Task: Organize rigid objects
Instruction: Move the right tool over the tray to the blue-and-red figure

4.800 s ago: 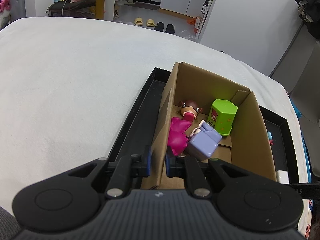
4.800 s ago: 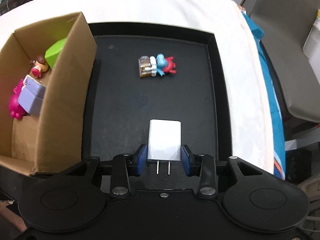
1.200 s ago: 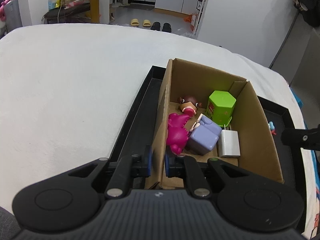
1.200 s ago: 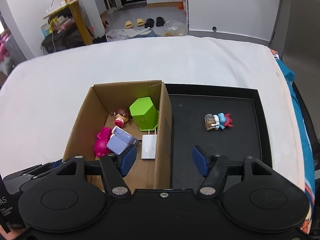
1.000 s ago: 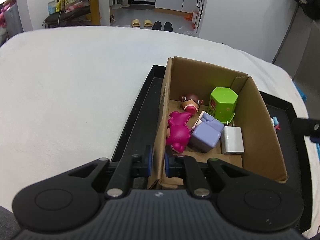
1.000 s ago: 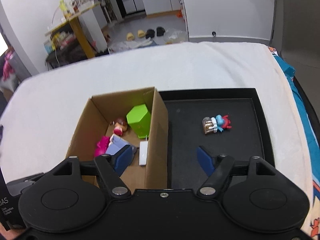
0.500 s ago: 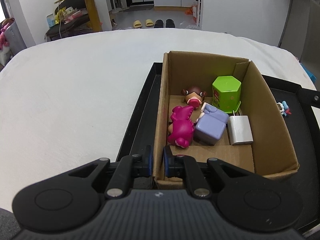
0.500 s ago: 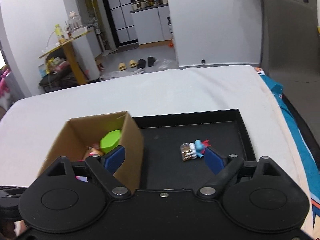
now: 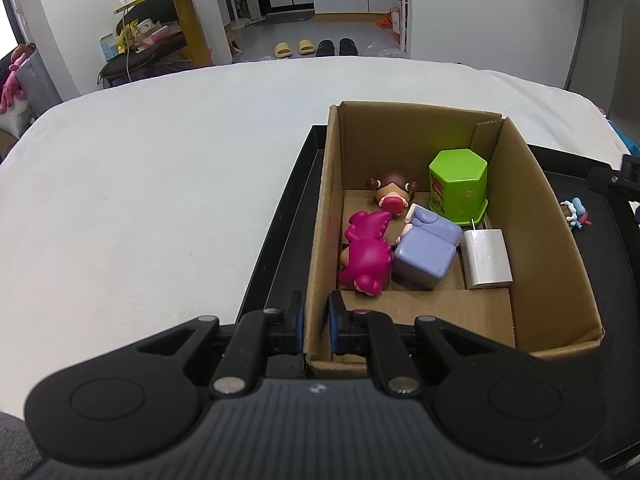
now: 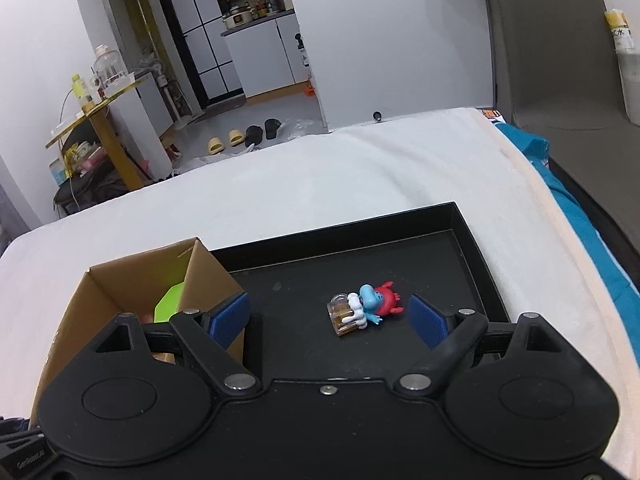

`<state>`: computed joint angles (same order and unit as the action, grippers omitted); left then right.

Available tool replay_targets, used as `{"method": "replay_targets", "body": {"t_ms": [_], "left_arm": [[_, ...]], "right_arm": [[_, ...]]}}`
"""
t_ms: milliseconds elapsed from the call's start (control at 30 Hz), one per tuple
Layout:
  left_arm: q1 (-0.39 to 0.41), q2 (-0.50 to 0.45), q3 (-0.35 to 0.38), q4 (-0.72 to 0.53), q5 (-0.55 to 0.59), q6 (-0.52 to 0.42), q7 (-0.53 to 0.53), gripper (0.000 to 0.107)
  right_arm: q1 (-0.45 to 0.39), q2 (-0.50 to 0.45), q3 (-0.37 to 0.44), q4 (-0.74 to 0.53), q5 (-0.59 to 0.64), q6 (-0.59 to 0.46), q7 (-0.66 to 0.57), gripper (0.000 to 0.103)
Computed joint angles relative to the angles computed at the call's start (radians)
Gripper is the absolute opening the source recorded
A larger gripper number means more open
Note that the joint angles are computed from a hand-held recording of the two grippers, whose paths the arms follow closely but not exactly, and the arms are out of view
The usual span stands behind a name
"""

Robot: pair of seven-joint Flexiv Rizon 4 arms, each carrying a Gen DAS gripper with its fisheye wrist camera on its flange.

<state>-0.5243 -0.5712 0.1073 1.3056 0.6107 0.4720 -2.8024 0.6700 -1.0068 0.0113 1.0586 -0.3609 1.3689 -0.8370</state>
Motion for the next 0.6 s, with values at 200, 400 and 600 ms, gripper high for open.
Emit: {"method": "replay_targets", "body": {"t_ms": [200,400,600], "left_arm": [[-0.005,-0.01,-0.001,-0.021,0.001,-0.033,0.012,0.012],[-0.009,-0.029,-0.002,-0.059,-0.004,-0.079,0.038,0.013],[-0.012,-0.042,-0.002,-0.085,-0.011,-0.114,0.069,0.013]], "right_arm": [[0.012,-0.052,-0.01,-0.082,-0.001,-0.072,0.019,0.085],[0.017,-0.094,-0.019,-0.157,-0.007,-0.168,0.049,0.084],[0.016,-0.139,-0.006,-0.235,0.0,-0.22,0.031,0.082]]}}
